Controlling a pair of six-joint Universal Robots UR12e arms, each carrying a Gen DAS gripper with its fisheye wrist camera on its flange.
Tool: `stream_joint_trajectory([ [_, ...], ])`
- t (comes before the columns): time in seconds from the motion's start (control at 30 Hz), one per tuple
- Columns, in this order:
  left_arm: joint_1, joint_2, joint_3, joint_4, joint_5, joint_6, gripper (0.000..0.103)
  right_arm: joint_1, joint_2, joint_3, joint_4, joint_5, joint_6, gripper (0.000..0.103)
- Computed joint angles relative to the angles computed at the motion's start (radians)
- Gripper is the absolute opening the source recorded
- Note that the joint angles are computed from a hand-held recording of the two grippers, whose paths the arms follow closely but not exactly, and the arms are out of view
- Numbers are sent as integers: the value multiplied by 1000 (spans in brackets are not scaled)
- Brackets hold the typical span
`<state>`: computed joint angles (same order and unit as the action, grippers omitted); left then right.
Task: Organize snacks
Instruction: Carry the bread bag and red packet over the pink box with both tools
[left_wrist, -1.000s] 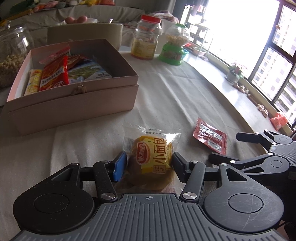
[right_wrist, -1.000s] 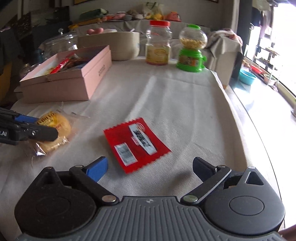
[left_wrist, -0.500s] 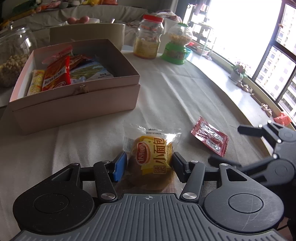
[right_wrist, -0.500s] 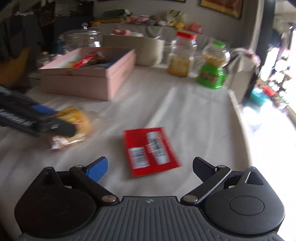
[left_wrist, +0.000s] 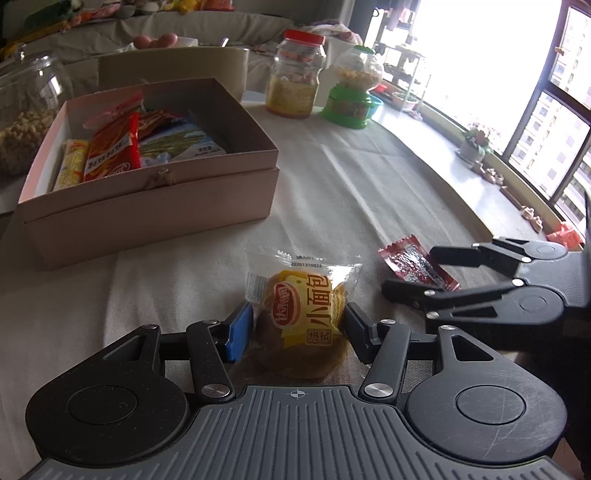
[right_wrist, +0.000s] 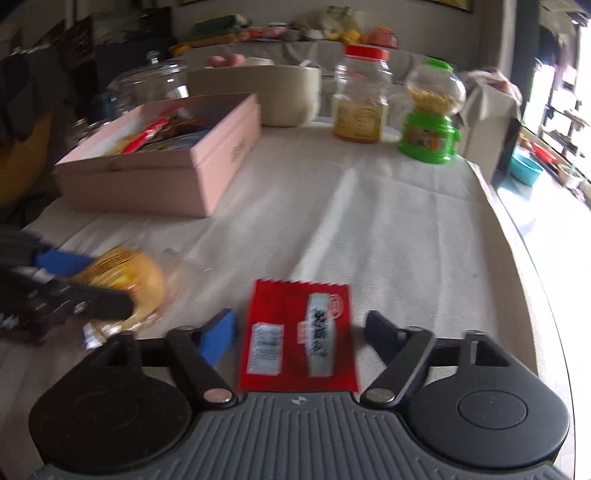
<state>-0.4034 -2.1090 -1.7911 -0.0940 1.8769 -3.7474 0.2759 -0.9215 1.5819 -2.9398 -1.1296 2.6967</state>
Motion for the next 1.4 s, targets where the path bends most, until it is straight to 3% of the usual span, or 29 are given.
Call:
stream_joint_trajectory([
  [0.47,-11,3,-14,22,12,11,61,-18,-62,79,5,7,-22,58],
  [0.63,-17,10,-44,68,-1,-9,61,-24,-83,110,-11,9,-31,54],
  [0.77,-23,25,-59,65,-25,20,60,-31,-100,133,-24,25,-30,53],
  [1.0,-55,45,-88,79,18,-8,56,-46,-136,166,-65,59,-23,51],
  [1.1,-58,79,-115,166,57,25,56,-56,-148,137,-70,115,16,50],
  [1.27,-46,126,-95,283,285,163,56,-34,-129,31,-267,144,99,50],
  [1.33,-13,129,-75,316,301,189,56,-16,-105,-49,-275,149,138,51],
  [1.4,36,124,-51,296,260,155,56,7,-75,-131,-237,137,163,51],
])
